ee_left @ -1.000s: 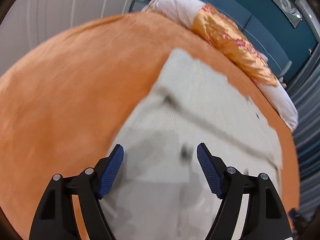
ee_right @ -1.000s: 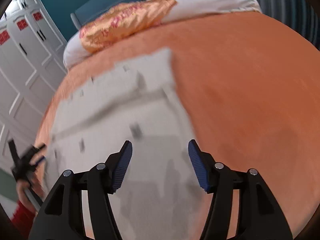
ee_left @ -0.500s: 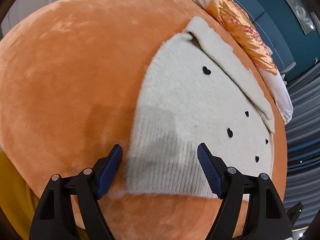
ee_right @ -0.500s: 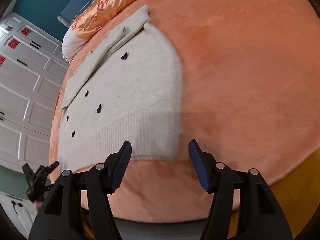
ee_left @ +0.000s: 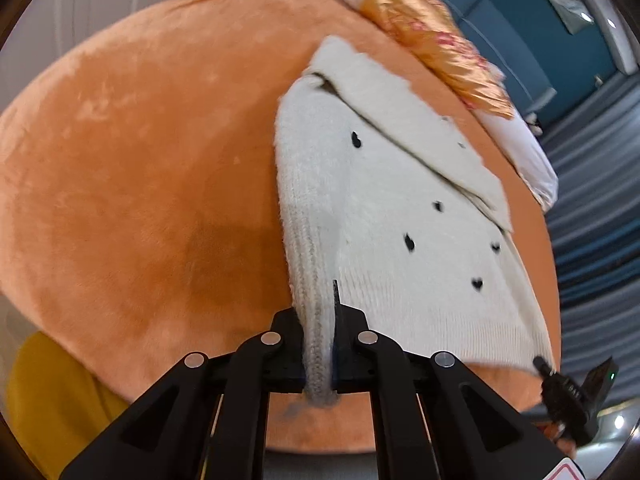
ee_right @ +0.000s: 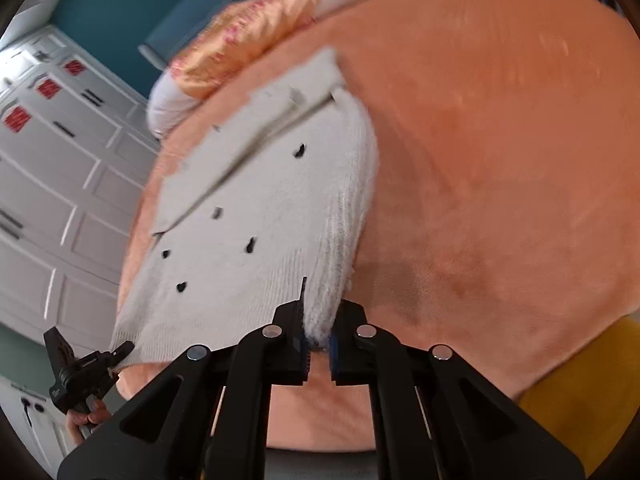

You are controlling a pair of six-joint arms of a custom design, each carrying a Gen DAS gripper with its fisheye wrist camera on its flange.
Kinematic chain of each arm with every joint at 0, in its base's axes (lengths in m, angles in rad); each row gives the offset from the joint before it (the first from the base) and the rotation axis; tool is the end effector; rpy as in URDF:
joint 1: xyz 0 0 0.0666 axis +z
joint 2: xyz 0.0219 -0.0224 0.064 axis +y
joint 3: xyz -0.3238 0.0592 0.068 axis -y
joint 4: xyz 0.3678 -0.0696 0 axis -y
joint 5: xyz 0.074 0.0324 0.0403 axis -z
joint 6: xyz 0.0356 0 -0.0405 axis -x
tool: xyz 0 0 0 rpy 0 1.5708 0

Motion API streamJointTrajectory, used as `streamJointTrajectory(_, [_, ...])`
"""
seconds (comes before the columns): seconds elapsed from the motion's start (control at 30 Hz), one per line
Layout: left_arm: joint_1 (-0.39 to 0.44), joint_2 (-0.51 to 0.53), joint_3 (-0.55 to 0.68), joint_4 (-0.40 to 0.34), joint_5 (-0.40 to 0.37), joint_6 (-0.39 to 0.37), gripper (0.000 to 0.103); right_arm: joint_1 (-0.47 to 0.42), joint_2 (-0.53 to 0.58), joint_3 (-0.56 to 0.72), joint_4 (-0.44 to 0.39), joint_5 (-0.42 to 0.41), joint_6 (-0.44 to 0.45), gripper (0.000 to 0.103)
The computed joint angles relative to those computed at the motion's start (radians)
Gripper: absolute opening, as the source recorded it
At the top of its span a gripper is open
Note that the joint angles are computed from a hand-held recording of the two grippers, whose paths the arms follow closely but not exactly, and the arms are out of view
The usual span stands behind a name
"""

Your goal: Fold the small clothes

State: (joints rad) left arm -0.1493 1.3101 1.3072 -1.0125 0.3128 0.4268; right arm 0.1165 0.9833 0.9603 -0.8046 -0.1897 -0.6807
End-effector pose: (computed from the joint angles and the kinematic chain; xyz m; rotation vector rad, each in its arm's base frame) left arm 0.4222 -0.0750 0.3682 -0.2468 2.6224 -0.6109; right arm 0.3373 0.0458 0.3490 0.5981 2.3916 0.5886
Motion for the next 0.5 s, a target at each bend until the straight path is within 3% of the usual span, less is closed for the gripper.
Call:
streamJointTrajectory(0.17, [-0.015,-0.151,-0.062,-0.124,-0.003,-0.109,0.004,0.018,-0.178,-0.049,-0.215,0.014,0.100,0.005])
streamJointTrajectory(0.3, [0.002,-0.308,-0.168,-0.306,0.024,-0.195,0.004,0.079,-0.332,-0.102,-0.469,0.028,0.165,0.005])
streamJointTrajectory(0.4, [-0.006,-0.403,-0.225,-0.427,-0.004,-0.232,0.004,0.169,-0.445,-0.121,-0.635,0.035,0.136,0.005])
streamJointTrajectory(0.5, [-0.010,-0.474,-0.250,-0.508,0.005,-0.200,0.004,0.248,-0.506,-0.124,-0.717,0.037,0.071,0.005])
